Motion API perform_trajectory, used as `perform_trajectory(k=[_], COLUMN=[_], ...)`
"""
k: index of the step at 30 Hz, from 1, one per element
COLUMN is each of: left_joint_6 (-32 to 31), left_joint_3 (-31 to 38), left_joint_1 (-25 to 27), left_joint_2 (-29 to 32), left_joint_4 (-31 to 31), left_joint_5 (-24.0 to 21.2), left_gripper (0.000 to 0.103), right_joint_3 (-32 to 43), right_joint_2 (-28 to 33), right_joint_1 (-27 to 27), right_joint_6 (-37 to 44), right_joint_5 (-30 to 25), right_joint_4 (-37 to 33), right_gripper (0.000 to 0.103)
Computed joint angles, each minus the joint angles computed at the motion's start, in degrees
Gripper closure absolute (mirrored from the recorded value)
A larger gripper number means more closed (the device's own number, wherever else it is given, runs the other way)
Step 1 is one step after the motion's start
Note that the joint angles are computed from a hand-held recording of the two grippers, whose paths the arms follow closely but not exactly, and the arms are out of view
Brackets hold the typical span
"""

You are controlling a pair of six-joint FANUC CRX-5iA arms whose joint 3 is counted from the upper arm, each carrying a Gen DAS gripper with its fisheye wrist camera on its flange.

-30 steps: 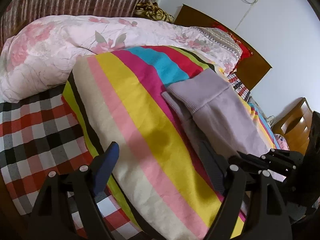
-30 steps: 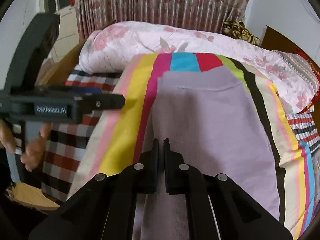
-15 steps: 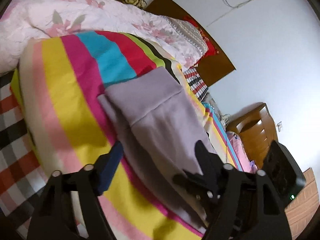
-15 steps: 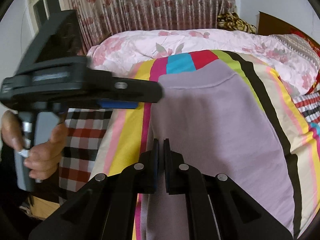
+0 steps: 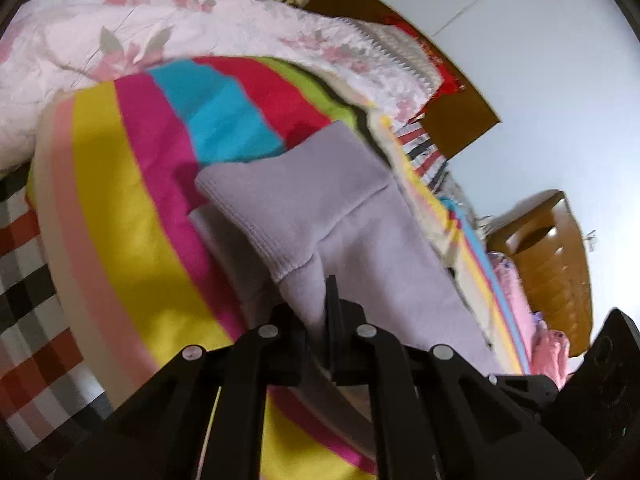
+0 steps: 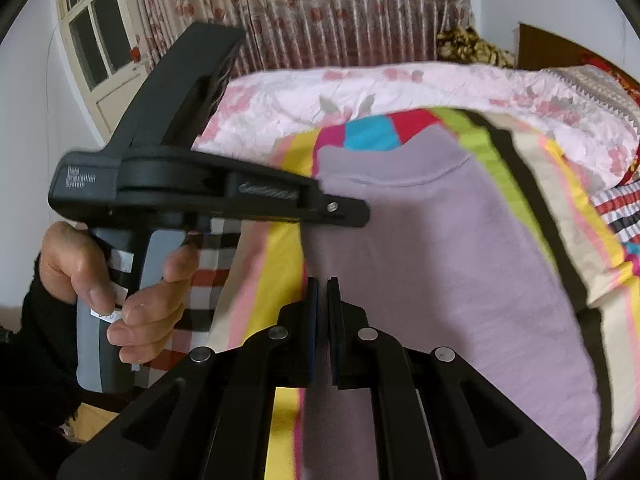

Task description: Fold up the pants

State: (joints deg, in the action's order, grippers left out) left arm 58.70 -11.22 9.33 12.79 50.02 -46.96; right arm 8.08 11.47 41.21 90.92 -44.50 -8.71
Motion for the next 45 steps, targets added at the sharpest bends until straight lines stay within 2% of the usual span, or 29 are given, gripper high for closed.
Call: perform_trajectory(k=[2,4,5,6,7,8,10,11,12,13,15,16,17,18,19,21,22,24,26,27,29,32,33,34,36,40,41,42,45], left_joint_6=[0.9,-2.7,-4.4,-7.2,-10.6,-11.2,-6.7,-5.2,-6.4,-10.3,-18.3,-20.9,-20.5,-18.3,-13.7,-3.6,-0.3,0.8,-5.0,-6.2,-5.7,1.5,3.0,2.0,0.0,-3.1,-3.8,-3.9,-3.1], left_joint_3=[1.5,-0.1,-0.8,-1.9,-3.6,-5.6,-9.6,-11.6,-13.4,-15.3,-17.2,-16.7,-15.5,-13.8,-11.4,-4.6,-3.0,-2.8,-4.4,-4.9,-3.1,2.3,3.5,2.6,2.3,6.0,7.1,8.5,14.9], left_joint_1=[0.0,-0.2,-0.1,0.0,0.1,-0.2,-1.6,-2.6,-3.6,-4.9,-7.2,-8.0,-8.6,-9.7,-10.5,-11.8,-12.4,-12.6,-12.3,-13.2,-15.8,-21.2,-22.8,-24.3,-26.9,-35.4,-37.4,-39.4,-45.4], left_joint_2=[2.1,1.9,1.4,1.0,0.2,-1.9,-8.4,-11.4,-13.4,-15.1,-16.3,-15.8,-15.2,-14.4,-13.4,-9.7,-9.4,-10.7,-12.3,-12.9,-12.5,-9.4,-8.6,-8.8,-8.1,-4.6,-3.4,-2.1,4.1], left_joint_4=[-1.8,1.0,2.2,4.7,8.4,9.1,2.9,-0.1,-0.1,2.9,9.4,9.3,6.3,0.3,-7.1,-21.5,-26.0,-26.8,-18.0,-16.1,-17.6,-27.0,-28.1,-26.4,-23.9,-24.4,-24.2,-24.1,-24.7], left_joint_5=[-1.0,0.4,0.7,0.2,-0.5,1.8,12.7,17.6,20.5,21.5,18.8,14.7,12.3,11.1,10.0,3.9,3.2,3.3,3.4,4.3,5.4,3.5,2.7,2.8,3.5,3.1,3.2,2.9,2.8], left_gripper=[0.092,0.090,0.077,0.064,0.038,0.024,0.018,0.017,0.017,0.015,0.014,0.013,0.013,0.013,0.013,0.013,0.013,0.013,0.012,0.010,0.004,0.004,0.004,0.004,0.004,0.004,0.004,0.004,0.004], right_joint_3=[1.5,1.1,0.9,-0.9,-3.3,-6.8,-15.5,-18.9,-21.6,-24.6,-27.8,-29.2,-30.6,-32.1,-34.6,-36.0,-35.5,-37.3,-40.6,-42.0,-44.0,-44.0,-45.2,-46.3,-49.0,-54.0,-55.0,-56.5,-58.0], right_joint_2=[2.8,2.4,1.1,-0.9,-3.4,-7.0,-14.4,-16.6,-18.3,-20.3,-22.4,-23.0,-23.2,-23.6,-25.3,-28.0,-29.2,-32.7,-37.4,-39.4,-41.5,-42.5,-45.0,-47.1,-52.0,-64.0,-68.1,-70.8,-77.9], right_joint_1=[0.8,0.2,-0.5,-0.8,-1.0,-1.5,-1.0,-0.2,0.5,1.2,2.3,3.5,5.1,6.6,7.6,7.7,7.5,8.0,7.8,6.7,2.8,-2.2,-3.1,-3.1,-1.5,7.7,9.4,9.1,13.7], right_joint_6=[-2.3,-3.1,-3.0,-4.1,-4.7,-4.5,-10.0,-15.1,-19.2,-23.7,-28.3,-30.2,-31.8,-32.9,-36.2,-37.9,-36.4,-37.4,-41.8,-44.4,-52.5,-59.5,-61.4,-62.3,-65.0,-73.5,-74.9,-75.3,-76.9], right_joint_5=[-3.6,-3.6,-4.5,-3.7,-1.9,0.9,5.3,5.6,5.5,4.7,2.5,0.2,-2.4,-3.7,-2.0,-1.3,-2.8,-4.0,-3.7,-3.9,-6.0,-12.1,-13.3,-14.0,-18.3,-36.2,-39.7,-40.3,-51.3], right_joint_4=[2.4,1.2,-0.5,-0.2,-0.1,-0.3,6.4,12.0,16.3,20.6,24.2,25.9,27.8,28.9,31.0,27.7,25.0,26.3,29.8,31.5,36.2,37.3,37.6,38.1,40.6,45.2,44.5,44.7,42.5], right_gripper=[0.090,0.075,0.068,0.051,0.044,0.044,0.044,0.044,0.044,0.044,0.044,0.044,0.044,0.045,0.047,0.047,0.047,0.047,0.042,0.035,0.031,0.031,0.031,0.030,0.023,0.020,0.020,0.020,0.020])
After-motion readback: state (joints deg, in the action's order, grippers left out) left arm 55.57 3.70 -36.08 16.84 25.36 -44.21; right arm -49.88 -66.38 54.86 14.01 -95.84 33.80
